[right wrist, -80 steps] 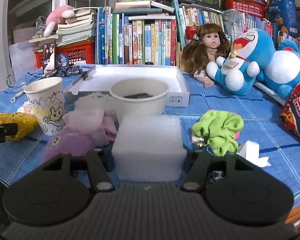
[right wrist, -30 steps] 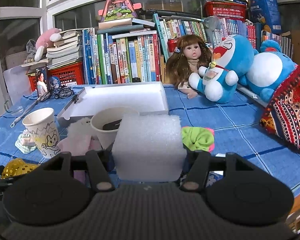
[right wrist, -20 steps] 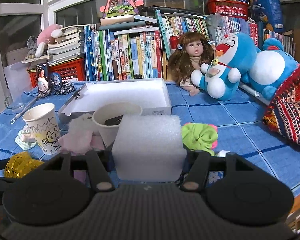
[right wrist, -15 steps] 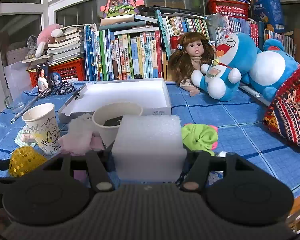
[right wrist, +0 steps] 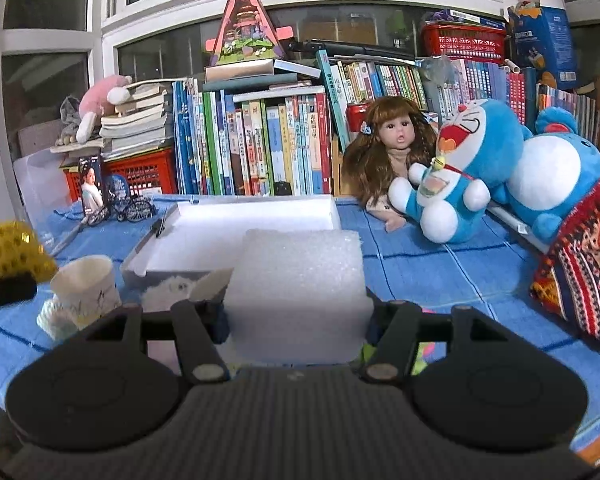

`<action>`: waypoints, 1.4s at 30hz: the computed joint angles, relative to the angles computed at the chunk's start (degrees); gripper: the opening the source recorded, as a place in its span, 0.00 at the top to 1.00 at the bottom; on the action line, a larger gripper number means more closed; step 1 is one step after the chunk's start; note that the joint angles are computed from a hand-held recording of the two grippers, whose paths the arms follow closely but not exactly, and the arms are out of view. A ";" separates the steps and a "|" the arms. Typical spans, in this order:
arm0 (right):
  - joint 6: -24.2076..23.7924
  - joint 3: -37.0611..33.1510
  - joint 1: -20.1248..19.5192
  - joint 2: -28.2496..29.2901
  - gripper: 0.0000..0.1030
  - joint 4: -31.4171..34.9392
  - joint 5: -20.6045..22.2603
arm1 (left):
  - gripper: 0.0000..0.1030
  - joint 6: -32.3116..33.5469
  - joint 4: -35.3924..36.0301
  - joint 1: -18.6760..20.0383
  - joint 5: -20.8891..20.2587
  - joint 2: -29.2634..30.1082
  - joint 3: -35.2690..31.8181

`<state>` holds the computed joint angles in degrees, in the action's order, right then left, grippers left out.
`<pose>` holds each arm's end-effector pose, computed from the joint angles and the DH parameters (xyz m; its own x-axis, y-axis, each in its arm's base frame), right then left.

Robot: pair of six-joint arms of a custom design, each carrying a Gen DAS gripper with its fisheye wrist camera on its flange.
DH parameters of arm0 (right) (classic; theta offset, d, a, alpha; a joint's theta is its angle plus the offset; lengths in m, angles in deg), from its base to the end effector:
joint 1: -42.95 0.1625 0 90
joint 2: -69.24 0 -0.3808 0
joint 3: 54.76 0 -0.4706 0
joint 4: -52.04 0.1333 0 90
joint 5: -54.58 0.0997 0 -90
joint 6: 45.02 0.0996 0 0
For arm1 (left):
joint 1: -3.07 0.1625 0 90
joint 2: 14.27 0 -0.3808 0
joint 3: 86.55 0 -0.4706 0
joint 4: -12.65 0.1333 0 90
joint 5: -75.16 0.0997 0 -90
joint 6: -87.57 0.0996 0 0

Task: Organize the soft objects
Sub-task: 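Release the gold pouch into the white box while the right tool releases the foam block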

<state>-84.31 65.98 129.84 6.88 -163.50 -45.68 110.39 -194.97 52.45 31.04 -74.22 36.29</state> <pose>0.0854 -0.5579 0.1529 -0.7669 -0.0773 0.6371 -0.6003 0.4376 -0.6695 -0.1826 -0.5275 0.1146 -0.6930 0.1777 -0.6987 0.6994 0.4008 -0.5918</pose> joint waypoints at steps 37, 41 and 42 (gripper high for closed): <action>8.20 -47.32 2.94 21.77 0.34 55.91 -14.87 | 0.41 -32.08 74.97 15.01 -2.35 32.43 -67.37; 8.71 -48.84 2.96 23.20 0.28 56.73 -15.80 | 0.33 -32.49 75.83 15.31 -2.36 32.85 -67.73; 8.97 -49.02 2.91 23.38 0.27 56.92 -15.74 | 0.31 -32.46 76.20 15.45 -2.52 33.06 -68.06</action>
